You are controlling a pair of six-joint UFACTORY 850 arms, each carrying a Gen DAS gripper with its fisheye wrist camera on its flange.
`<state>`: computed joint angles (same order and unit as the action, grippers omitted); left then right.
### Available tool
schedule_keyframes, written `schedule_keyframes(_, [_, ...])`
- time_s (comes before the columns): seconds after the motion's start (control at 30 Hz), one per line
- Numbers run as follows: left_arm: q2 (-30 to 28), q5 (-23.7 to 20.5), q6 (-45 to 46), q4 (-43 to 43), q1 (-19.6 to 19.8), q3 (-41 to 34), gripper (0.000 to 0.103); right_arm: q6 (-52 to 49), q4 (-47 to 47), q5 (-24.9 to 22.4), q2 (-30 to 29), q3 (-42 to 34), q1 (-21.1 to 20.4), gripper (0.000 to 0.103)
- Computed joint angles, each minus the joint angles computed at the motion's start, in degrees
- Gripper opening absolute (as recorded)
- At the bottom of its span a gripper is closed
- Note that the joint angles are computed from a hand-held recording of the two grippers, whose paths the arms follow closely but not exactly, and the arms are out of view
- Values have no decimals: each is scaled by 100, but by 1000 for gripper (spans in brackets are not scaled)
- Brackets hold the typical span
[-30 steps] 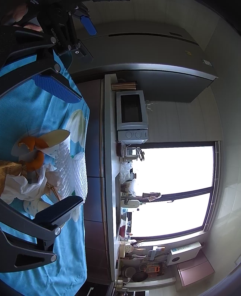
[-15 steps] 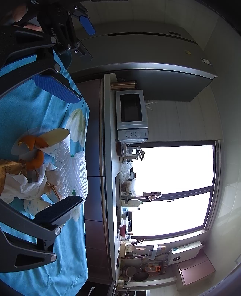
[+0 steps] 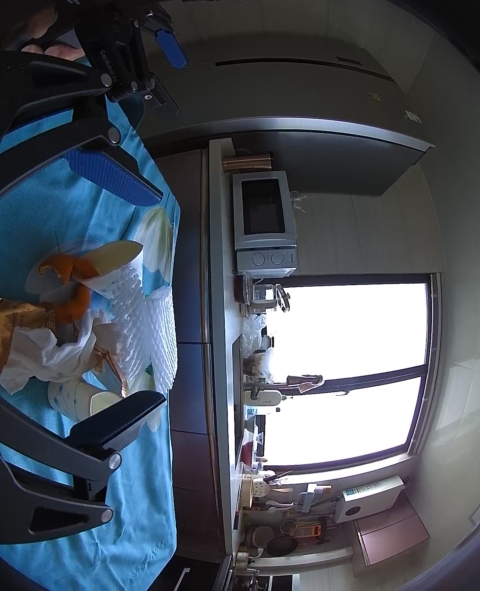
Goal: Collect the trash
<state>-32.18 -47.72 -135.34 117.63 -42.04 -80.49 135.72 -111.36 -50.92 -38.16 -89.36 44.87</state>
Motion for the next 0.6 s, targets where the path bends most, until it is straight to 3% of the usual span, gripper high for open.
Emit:
schedule_keyframes(0.37, [-375,1462,398,116,99,-604,97,-15,783,144,298,490,-331,97])
schedule_keyframes(0.6, [-806,2232,1210,-532,145,-1261,93,24,903,297,418,737,-475,95])
